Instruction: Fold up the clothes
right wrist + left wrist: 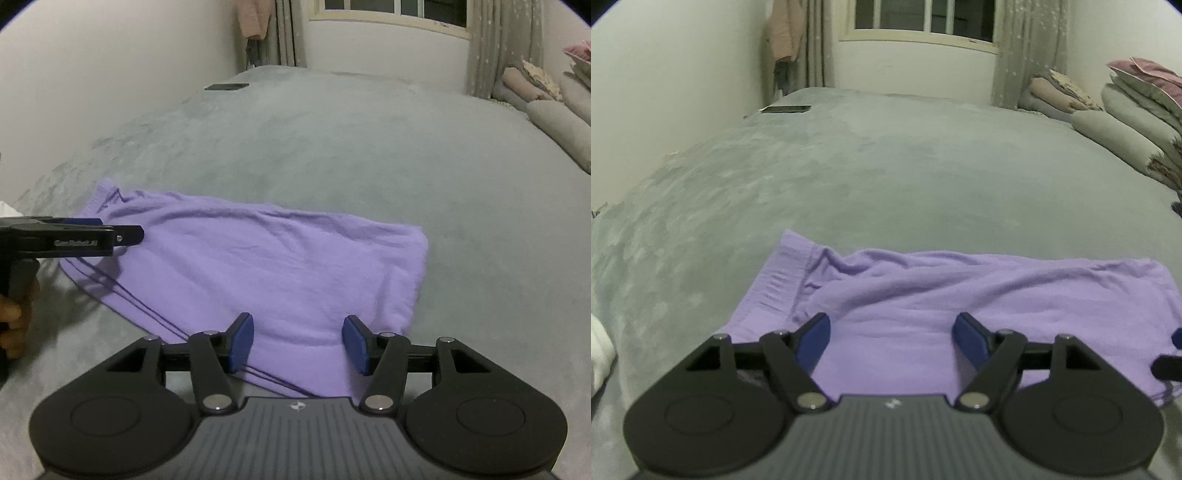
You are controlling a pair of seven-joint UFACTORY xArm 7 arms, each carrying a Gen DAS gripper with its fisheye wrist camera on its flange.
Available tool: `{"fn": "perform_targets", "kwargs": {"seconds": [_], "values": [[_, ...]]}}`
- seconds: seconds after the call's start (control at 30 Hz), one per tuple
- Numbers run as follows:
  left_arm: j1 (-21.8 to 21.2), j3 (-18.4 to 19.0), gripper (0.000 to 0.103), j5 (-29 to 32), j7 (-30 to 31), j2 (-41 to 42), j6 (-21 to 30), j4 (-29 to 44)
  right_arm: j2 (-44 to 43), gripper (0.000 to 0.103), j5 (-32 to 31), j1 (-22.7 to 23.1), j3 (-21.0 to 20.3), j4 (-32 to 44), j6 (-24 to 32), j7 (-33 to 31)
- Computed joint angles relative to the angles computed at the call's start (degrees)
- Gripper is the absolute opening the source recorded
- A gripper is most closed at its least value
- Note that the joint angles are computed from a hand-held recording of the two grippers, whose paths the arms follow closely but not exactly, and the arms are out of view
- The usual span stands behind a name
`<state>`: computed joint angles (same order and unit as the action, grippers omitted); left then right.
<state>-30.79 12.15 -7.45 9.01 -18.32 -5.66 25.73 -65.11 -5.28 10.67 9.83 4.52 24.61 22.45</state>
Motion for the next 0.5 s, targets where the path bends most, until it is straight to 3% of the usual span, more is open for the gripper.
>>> {"fn": "perform_targets", "kwargs": {"seconds": [0.1, 0.33, 0.5], "values": [[-0.1, 0.3, 0.073, 0.0, 0.2, 0.3, 0.3, 0.4, -1.7, 0.053, 0.5, 0.2, -1.9, -0.8, 1.1, -1.1], [4.2, -4.2, 0.074, 0.4, -1.2, -0.1, 1.0, 0.2, -4.6, 0.053, 1.4, -0.6, -2.6, -1.0, 4.2, -2.1], [4.5, -4.0, 0.074, -0.1, -1.4, -1.2, 1.8, -0.2, -6.5, 0.053, 2.3, -1.0, -4.3, -1.3, 5.5, -3.8]]}}
